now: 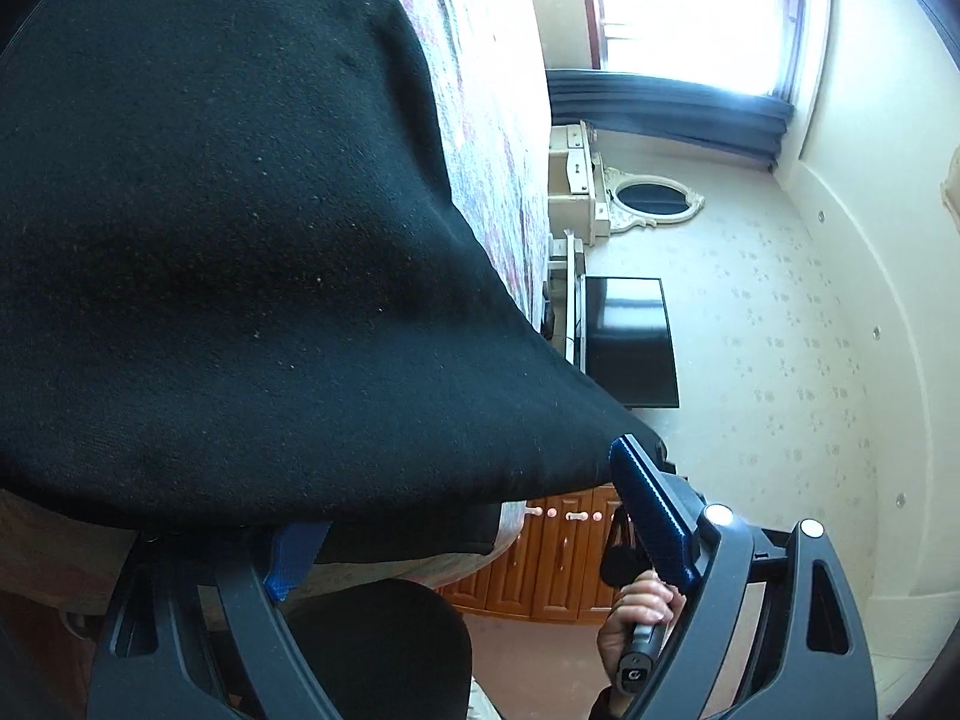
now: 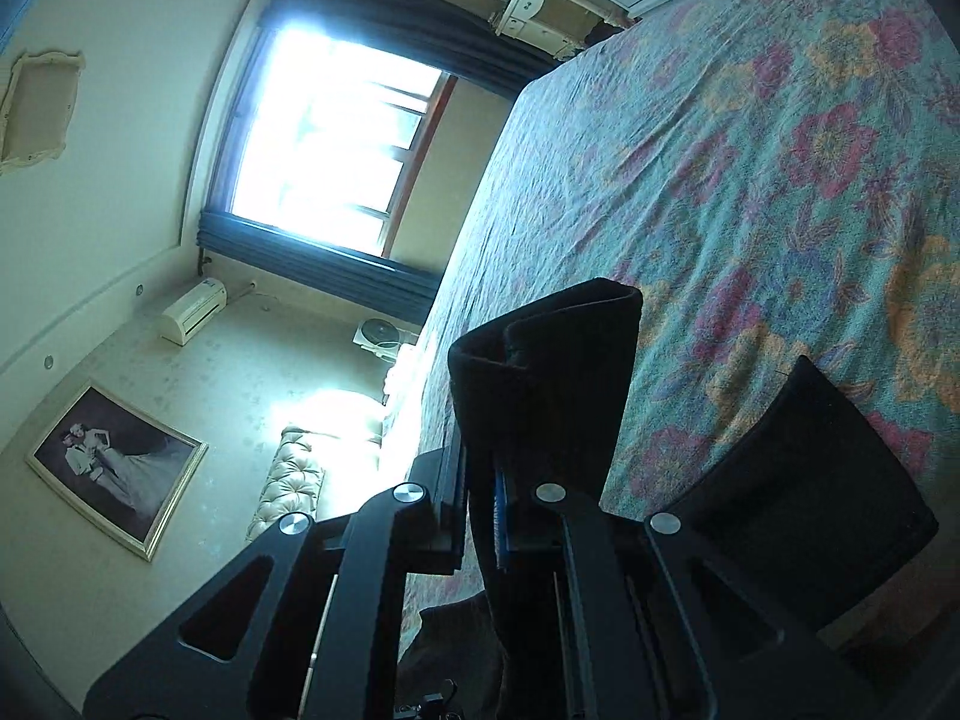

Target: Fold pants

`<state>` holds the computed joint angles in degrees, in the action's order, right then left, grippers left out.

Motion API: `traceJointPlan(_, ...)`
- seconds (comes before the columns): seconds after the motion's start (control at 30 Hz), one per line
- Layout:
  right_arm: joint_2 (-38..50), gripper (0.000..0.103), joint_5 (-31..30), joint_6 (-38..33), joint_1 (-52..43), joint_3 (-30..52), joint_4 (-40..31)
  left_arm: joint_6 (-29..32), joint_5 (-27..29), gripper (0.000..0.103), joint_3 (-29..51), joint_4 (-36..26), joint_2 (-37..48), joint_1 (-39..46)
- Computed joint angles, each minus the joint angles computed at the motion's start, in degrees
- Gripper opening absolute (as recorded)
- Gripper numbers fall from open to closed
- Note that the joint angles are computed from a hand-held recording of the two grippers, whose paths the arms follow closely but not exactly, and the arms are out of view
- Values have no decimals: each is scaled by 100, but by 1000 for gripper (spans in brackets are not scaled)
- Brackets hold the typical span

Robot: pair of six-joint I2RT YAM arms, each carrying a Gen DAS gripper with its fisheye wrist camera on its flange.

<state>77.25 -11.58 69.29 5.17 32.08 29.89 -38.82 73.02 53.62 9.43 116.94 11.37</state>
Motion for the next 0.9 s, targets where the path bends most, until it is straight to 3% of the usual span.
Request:
traceJointPlan(0.1,-200,6,-82,-2,-120,-328,-15,326,-180,79,11,-334,-168,9)
traceJointPlan(0.17,-312,6,-62,12,-170,-531,-60,979,-343,48,256,-1138,-186,-13)
traceJointPlan(0.23,-339,6,-107,58,-245,-755,21,1689,-573,29,553,-1960,-122,-36)
traceJointPlan(0.3,-319,6,-103,123,-259,-981,162,1837,-616,26,633,-2170,-47,-16)
traceJointPlan(0.37,-299,6,-73,164,-250,-1164,259,2112,-720,17,727,-2481,10,0)
traceJointPlan(0.53,-227,6,-101,372,-257,-1577,600,2413,-764,11,708,-2760,-57,3)
traceJointPlan(0.77,-722,6,-82,446,-225,-2092,333,3066,-872,10,717,-3389,-223,27)
traceJointPlan(0.9,-243,6,-217,810,-345,-2525,978,3307,-1007,10,758,-3639,-99,29)
